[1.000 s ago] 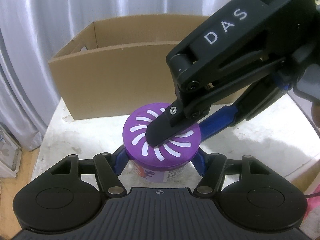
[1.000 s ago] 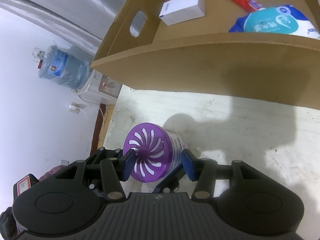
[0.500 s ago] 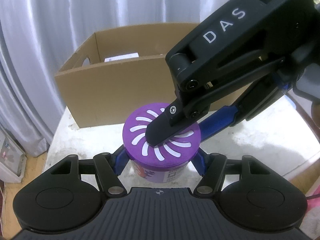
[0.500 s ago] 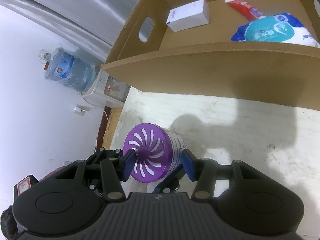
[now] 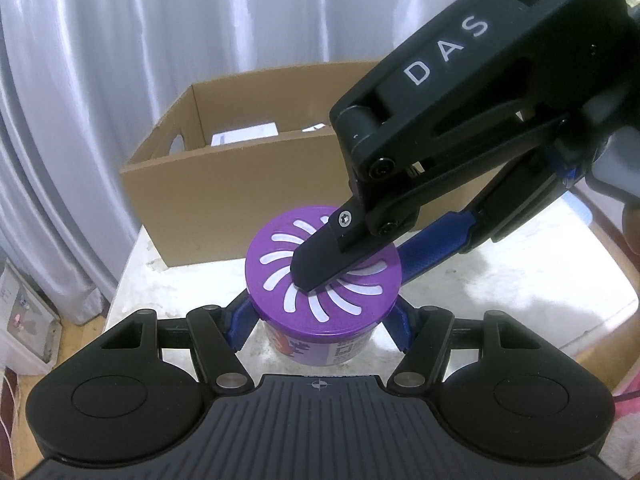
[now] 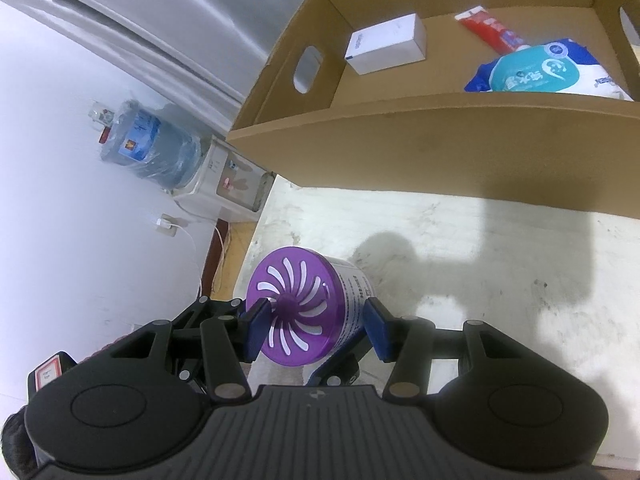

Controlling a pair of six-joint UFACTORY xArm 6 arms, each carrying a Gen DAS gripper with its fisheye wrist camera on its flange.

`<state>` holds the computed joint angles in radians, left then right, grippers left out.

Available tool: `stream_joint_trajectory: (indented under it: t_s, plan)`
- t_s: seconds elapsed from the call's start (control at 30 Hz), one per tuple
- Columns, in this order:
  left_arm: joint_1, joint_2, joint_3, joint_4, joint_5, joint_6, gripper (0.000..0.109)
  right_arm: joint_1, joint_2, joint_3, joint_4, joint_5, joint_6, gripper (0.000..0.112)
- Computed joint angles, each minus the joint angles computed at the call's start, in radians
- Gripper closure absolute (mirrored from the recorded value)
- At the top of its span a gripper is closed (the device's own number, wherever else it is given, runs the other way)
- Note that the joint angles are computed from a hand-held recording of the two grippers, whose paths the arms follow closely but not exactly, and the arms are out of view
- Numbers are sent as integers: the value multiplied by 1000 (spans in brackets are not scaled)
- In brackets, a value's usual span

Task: Organize objects
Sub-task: 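Lift the air-freshener jar with the right gripper, then lower the jar into the cardboard box and open the right gripper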

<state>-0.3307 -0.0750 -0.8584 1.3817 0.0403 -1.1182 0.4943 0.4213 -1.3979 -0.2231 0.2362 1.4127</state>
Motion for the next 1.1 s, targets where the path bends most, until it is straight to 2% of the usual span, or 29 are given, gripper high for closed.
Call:
stream_joint_trajectory:
  t_s: [0.13, 0.3, 0.47, 0.63, 0.73, 0.8, 0.87, 1.03, 1.1]
  plan:
    - [-33, -76, 48, 1, 36, -16, 43, 1, -14, 3, -60, 0, 53, 58]
    - [-47, -91, 23, -2, 51, 5, 43, -7, -40, -6, -154, 19, 112, 58]
    - [-86, -100, -39, -89, 99, 126, 43, -32, -59, -53, -195, 62, 88, 58]
    - [-116, -29, -187, -169, 154, 250, 43, -82, -64, -116, -161, 98, -14, 57]
    - [-120, 40, -284, -303, 161, 420, 43, -120, -48, -163, -73, 115, -126, 57]
    - [-125, 97, -353, -446, 181, 568, 43, -149, -24, -200, 23, 126, -222, 57]
    - [-131, 175, -441, -653, 213, 777, 43, -179, 11, -249, 122, 156, -321, 57]
    - [-139, 424, -778, -1033, 451, 1145, 43, -248, 143, -390, 372, 253, -521, 57]
    - [-136, 525, -932, -1132, 572, 1231, 43, -274, 195, -436, 464, 282, -585, 57]
